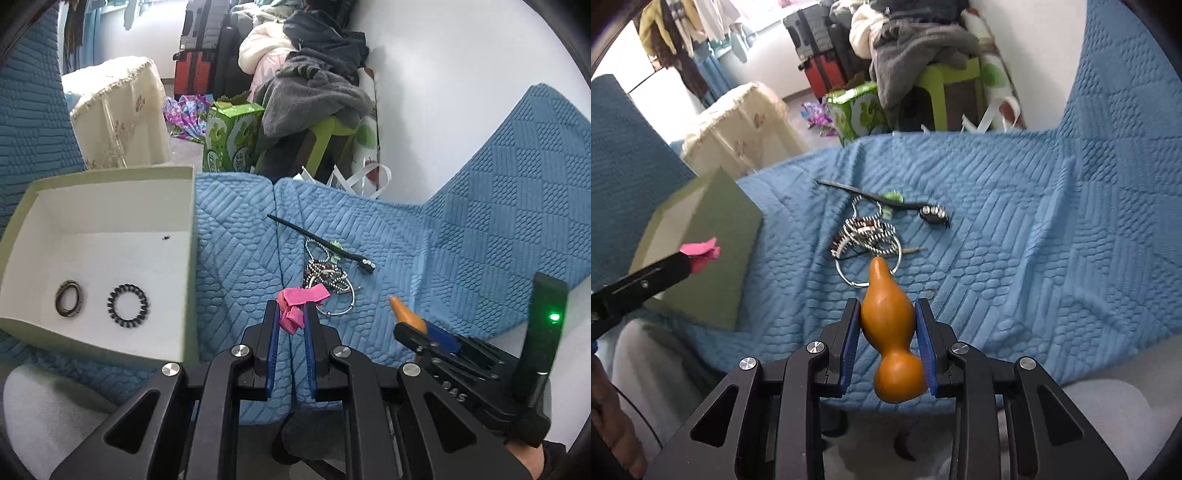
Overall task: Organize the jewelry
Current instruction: 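Carry the pink clip and orange gourd into the green box and release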
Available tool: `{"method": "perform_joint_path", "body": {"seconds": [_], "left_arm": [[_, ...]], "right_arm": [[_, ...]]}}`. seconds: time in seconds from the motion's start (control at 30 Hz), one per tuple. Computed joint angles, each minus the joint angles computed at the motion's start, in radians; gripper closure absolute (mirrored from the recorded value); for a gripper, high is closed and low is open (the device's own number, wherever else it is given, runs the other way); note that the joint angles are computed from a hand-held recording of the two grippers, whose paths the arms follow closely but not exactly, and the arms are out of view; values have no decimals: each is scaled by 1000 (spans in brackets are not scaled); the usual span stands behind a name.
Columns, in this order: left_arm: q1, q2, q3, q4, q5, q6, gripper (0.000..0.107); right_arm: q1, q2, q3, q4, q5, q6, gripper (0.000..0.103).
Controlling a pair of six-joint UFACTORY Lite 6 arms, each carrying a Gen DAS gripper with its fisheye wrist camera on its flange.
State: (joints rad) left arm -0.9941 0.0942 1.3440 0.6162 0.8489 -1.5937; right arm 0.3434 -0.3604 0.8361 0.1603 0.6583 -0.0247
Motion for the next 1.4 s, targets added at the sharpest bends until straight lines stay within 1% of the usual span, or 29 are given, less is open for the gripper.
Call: {"method": "perform_joint_path", "body": {"seconds": [0.07, 0.17, 0.43, 0.73, 0.97, 1.07, 1.2, 1.33, 1.4], "left_arm": [[0, -31, -2, -7, 23, 19, 96], [0, -68, -2, -10, 54, 34, 96], [18, -124, 103, 2, 167, 152, 96], [56, -175, 236, 31, 276, 287, 95], [93, -241, 267, 58, 332, 358, 95], [141, -280, 249, 52, 324, 398, 95], [214, -364, 169, 32, 291, 436, 95], [335, -462, 53, -37, 222, 509, 95], [406, -510, -12, -86, 184, 559, 95]], "right_arm": [[9, -29, 36, 8, 42, 27, 76], [53, -37, 111, -39, 78, 111, 76], [141, -7, 314, -142, 152, 275, 76], [260, 101, 580, -259, 216, 420, 76], [410, 240, 790, -376, 242, 539, 76], [486, 313, 872, -452, 254, 602, 76], [558, 397, 946, -522, 260, 652, 76], [601, 496, 1004, -547, 246, 678, 76], [617, 530, 1005, -546, 232, 686, 76]]}}
